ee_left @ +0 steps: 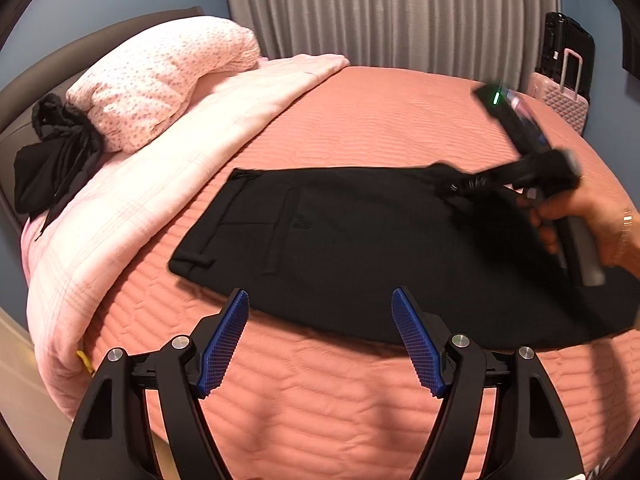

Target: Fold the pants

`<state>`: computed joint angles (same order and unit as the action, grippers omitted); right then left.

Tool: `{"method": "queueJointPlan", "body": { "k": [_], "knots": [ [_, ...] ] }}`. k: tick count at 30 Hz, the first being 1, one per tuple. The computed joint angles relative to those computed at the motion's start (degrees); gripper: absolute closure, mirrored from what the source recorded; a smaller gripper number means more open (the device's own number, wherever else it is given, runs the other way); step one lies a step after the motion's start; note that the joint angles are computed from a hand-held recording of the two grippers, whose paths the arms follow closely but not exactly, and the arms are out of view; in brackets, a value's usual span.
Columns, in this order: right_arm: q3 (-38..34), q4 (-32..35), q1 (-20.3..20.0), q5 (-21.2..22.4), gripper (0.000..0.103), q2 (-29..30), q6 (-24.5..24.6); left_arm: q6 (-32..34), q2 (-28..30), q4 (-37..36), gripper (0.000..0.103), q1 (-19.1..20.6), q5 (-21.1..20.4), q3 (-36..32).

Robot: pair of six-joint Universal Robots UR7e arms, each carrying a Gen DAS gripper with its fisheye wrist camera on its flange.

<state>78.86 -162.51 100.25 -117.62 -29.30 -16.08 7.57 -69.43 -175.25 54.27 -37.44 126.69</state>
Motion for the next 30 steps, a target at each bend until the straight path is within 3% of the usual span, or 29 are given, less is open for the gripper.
{"method": "queueJointPlan", "body": {
  "k": [2, 3, 5, 7, 9, 11, 13, 15, 19, 23, 24, 27, 29, 30],
  "knots": [
    [3.4, -4.7, -1.2, 4.2, 0.103, -2.7, 4.8, -0.7, 1.0, 0.5, 0.031, -1.0, 0.0, -0.8],
    [4.5, -6.1, -0.3, 3.9, 0.097, -3.1, 3.6, -0.7, 1.3, 0.5, 0.031, -1.3, -0.5, -1.1],
    [5.5, -4.1, 0.7, 0.1, 0.102, -2.8, -2.3, -1.5, 2.5, 1.6, 0.031, -1.9, -1.3, -2.3],
    [8.7, -5.2, -1.4, 0.2, 0.103, -5.0, 0.2, -1.5, 4.1, 2.7, 0.031, -2.8, -1.5, -3.7],
    [16.1, -13.4, -2.2, -1.0, 0.097, -10.4, 5.1, -0.3, 5.3, 2.3, 0.031, -3.8, -1.4, -4.4],
    [24.6, -20.0, -2.1, -1.0, 0.097, -15.8, 2.4, 1.4, 6.7, 1.3, 0.028, -5.0, -1.7, -4.8],
    [32.1, -23.3, -2.6, -5.2, 0.098, -20.0, 0.0, 1.7, 8.3, 1.3, 0.027, -6.0, -2.0, -5.1],
    [38.8, -24.5, -4.8, -13.4, 0.098, -23.9, -0.1, 0.4, 9.8, 3.5, 0.027, -7.0, -2.7, -5.8],
    [53.0, -32.7, -11.9, -13.0, 0.097, -37.7, 4.2, -0.6, 13.3, 4.4, 0.027, -10.2, -3.3, -5.9],
    [62.3, -39.6, -18.7, -17.8, 0.094, -47.9, 1.6, -4.5, 15.6, 7.7, 0.027, -13.0, -5.6, -6.7],
    [64.8, -41.1, -21.7, -16.9, 0.098, -51.3, 1.0, -5.4, 16.5, 8.2, 0.027, -13.7, -6.1, -7.2],
    [70.6, -42.0, -26.3, -13.2, 0.094, -62.3, 4.8, -7.1, 18.8, 9.1, 0.027, -16.2, -7.1, -8.4],
    [74.6, -40.3, -30.5, -5.8, 0.092, -70.3, 6.2, -7.0, 20.9, 9.0, 0.027, -18.1, -7.1, -9.4],
    [75.9, -37.4, -33.1, -2.3, 0.086, -74.2, 6.8, -7.1, 21.9, 9.2, 0.027, -18.9, -7.1, -10.0]
  ]
}}
